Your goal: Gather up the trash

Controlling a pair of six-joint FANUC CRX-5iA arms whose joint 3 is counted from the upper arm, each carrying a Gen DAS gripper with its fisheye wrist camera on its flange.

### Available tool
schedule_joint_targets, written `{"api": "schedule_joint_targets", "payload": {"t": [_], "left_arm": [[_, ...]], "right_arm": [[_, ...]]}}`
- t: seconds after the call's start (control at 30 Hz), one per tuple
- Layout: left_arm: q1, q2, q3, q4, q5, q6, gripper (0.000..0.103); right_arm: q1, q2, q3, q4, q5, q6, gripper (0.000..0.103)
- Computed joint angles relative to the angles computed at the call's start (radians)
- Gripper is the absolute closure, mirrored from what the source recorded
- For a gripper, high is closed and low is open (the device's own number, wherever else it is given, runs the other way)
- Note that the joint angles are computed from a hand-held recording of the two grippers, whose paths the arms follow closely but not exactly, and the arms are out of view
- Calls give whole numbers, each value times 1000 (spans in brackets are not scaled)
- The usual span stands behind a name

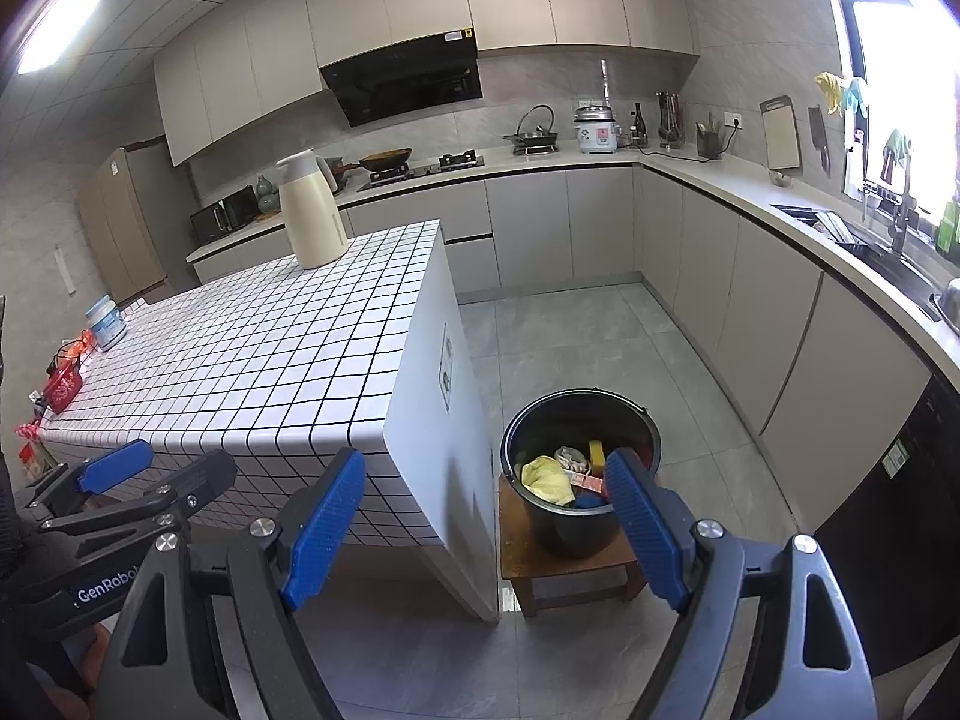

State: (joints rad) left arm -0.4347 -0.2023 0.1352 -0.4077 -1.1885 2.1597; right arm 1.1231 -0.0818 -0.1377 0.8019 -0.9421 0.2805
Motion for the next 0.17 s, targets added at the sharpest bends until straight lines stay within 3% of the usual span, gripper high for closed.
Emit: {"api": "schedule_joint_targets", "payload": {"t": [0.17], "left_arm": [[-7,-17,-19,-14,46,-2,18]], "right_arm": [[1,10,6,5,-16,0,19]]}}
